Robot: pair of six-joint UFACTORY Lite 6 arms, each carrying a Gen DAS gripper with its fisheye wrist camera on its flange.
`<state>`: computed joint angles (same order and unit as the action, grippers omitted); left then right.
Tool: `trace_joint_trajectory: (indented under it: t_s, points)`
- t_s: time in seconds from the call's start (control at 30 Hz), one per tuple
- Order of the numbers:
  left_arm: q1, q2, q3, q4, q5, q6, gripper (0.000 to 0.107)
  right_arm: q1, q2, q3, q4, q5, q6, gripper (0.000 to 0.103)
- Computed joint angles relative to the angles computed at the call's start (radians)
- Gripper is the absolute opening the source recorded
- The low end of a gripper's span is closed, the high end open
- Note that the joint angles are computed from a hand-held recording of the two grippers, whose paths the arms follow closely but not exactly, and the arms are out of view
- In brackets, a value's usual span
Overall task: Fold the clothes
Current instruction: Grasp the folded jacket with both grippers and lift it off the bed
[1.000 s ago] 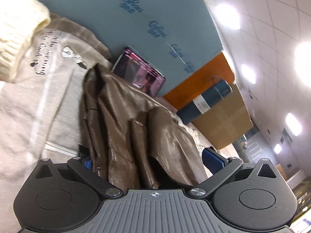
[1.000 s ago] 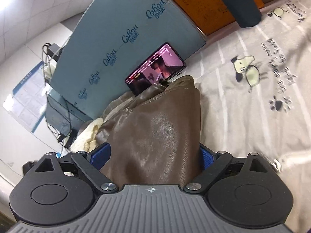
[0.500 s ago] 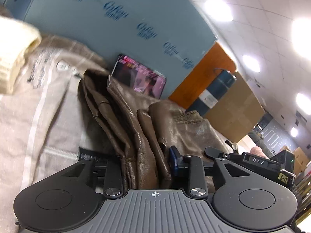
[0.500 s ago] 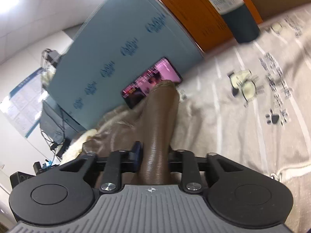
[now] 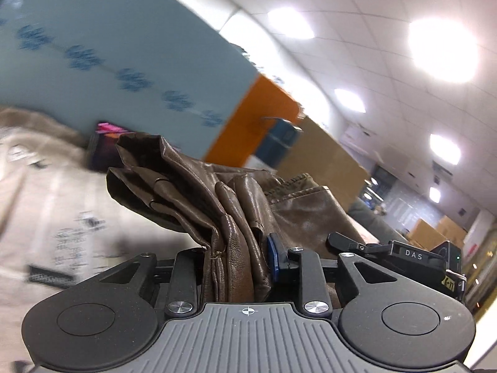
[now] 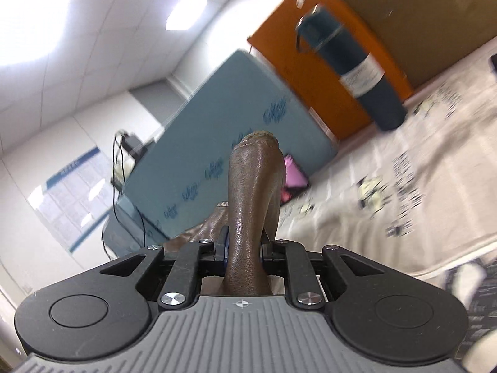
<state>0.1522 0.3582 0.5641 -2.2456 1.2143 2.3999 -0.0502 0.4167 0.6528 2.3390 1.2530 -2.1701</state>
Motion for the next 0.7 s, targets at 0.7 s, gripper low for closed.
trace_joint_trajectory:
  t_s: [0.7]
  points:
    - [-0.721, 0.461, 0.969, -0.166, -0.328, -0.162, 0.026, -0.890, 0.009, -0.050, -0.324, 0.323, -0.011, 0.015]
